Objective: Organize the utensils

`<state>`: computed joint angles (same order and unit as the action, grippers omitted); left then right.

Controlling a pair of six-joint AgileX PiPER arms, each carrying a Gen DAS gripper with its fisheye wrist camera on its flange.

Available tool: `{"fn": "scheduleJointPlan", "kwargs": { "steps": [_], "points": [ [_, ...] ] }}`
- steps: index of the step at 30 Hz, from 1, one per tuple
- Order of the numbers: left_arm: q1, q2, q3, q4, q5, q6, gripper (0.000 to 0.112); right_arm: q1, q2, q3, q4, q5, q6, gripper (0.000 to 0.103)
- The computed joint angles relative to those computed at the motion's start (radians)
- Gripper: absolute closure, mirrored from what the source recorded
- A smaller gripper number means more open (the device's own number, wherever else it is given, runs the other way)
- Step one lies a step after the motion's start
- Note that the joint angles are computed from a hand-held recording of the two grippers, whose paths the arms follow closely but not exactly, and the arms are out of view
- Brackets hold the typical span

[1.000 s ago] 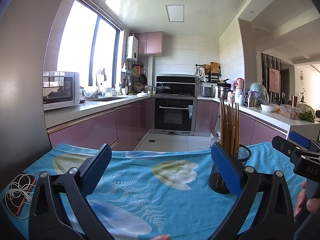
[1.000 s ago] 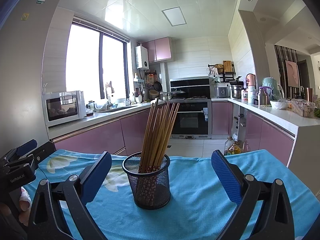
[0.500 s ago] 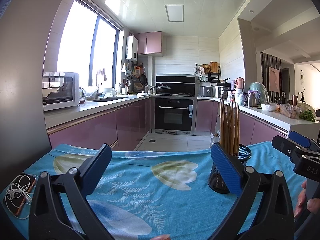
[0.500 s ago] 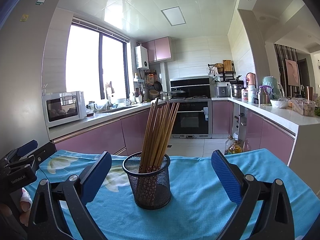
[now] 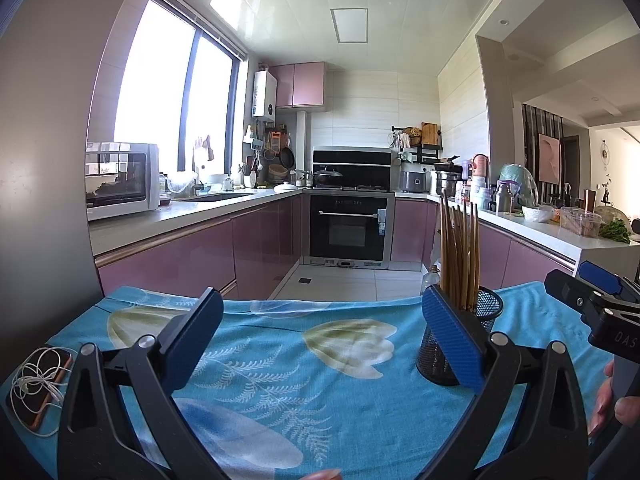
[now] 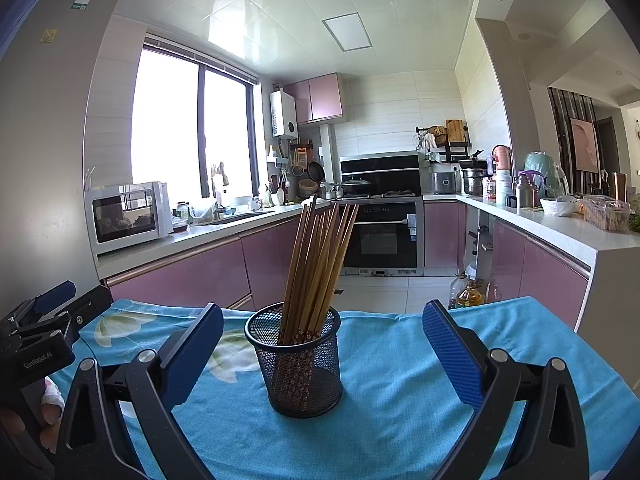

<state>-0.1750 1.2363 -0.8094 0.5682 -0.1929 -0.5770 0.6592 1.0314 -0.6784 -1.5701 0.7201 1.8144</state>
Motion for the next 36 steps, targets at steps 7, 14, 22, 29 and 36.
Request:
{"fn": "scheduleJointPlan", "kwargs": {
  "steps": [7, 14, 22, 29, 36],
  "points": [
    [0.0, 0.001, -0.002, 0.01, 0.001, -0.01, 0.014, 0.005, -0.003, 0.006, -0.001, 0.006, 0.008, 0.007],
    [0.0, 0.0, 0.0, 0.002, 0.001, -0.002, 0.014, 0.007, -0.002, 0.007, -0.003, 0.008, 0.01, 0.007],
    [0.002, 0.003, -0.002, 0.018, 0.0, -0.016, 0.014, 0.006, -0.003, 0.007, -0.001, 0.008, 0.008, 0.007],
    [0.001, 0.001, 0.0, 0.008, 0.0, -0.006, 0.014, 0.007, -0.003, 0.007, -0.003, 0.008, 0.01, 0.007],
    [0.001, 0.001, -0.002, 0.013, 0.002, -0.009, 0.014, 0.006, -0.004, 0.007, -0.002, 0.007, 0.008, 0.007]
  ]
}}
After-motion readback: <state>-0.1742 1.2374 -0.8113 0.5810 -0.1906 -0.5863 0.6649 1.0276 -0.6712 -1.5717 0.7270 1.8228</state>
